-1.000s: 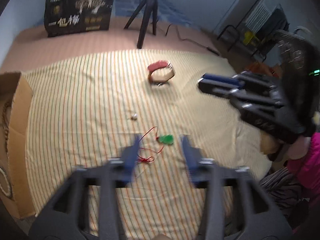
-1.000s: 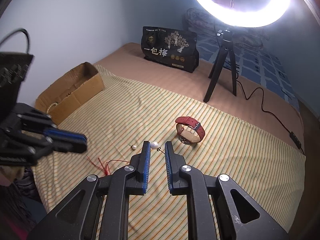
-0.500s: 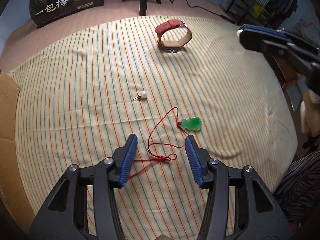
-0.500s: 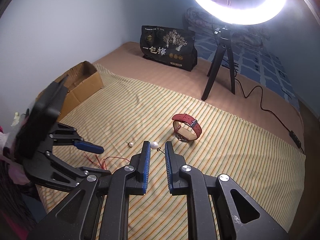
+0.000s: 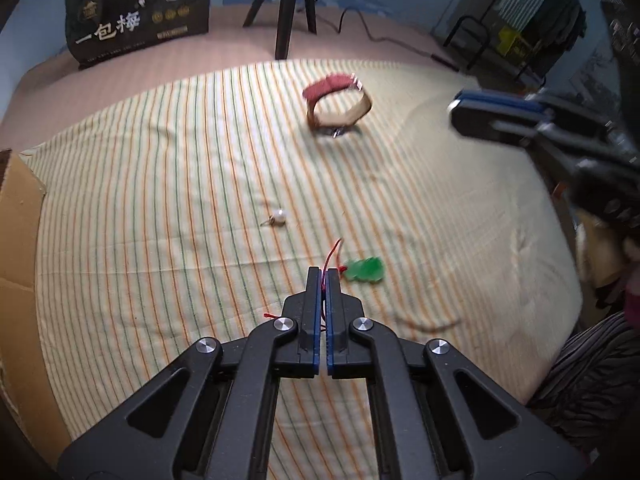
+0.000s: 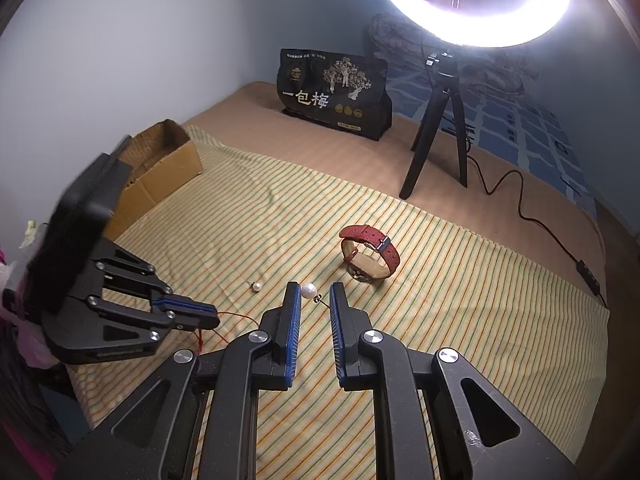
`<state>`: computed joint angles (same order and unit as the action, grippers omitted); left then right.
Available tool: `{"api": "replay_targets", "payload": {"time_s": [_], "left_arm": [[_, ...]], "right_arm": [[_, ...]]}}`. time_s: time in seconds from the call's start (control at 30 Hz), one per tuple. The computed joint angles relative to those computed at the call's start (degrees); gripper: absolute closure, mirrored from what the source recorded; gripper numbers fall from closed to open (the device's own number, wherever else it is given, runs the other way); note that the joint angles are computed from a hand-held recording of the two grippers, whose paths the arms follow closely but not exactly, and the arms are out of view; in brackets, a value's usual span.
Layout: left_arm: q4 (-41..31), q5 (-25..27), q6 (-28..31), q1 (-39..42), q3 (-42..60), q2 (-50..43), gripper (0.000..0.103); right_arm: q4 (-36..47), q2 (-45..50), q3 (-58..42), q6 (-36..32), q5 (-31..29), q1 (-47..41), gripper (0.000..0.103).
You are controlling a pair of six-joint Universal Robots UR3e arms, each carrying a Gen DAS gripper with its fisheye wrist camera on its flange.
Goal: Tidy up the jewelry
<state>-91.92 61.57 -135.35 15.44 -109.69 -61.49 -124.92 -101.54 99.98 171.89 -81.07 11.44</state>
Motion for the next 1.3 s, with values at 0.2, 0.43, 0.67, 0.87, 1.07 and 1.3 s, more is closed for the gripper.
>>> {"api": "replay_targets", "payload": {"time_s": [0.2, 0.43, 0.67, 0.87, 1.07, 1.3], "left_arm": [[-13.87, -6.04, 6.73, 7.68, 6.60, 4.03, 0.103], [-37.68, -12.50, 21.15, 23.33, 18.66, 7.06, 0.103], [-68.45, -15.16, 44.62, 44.93, 37.42, 3.30, 0.103], [-80.44, -15.44, 55.40, 56.72, 48.21, -1.93, 0.103], [-84.07, -15.52, 60.94, 65.68, 54.30, -6.66, 0.103], [-81.51, -15.46, 64.13, 73.30, 54.16, -8.87, 0.103]], "right_arm": [[-0.04, -0.10, -0.78, 0.34, -1.00, 0.75, 0.090], [-0.12, 0.33, -1.89, 1.39, -1.59, 2.20, 0.090], [1.19, 2.73, -5.98, 2.95, -1.27, 4.61, 0.095], [0.99, 6.78, -11.02, 5.30, -1.36, 8.18, 0.097], [-1.07, 11.27, -14.82, 7.88, -0.82, 11.06, 0.100], [0.42, 7.94, -9.04, 8.24, 5.31, 3.82, 0.091]]}}
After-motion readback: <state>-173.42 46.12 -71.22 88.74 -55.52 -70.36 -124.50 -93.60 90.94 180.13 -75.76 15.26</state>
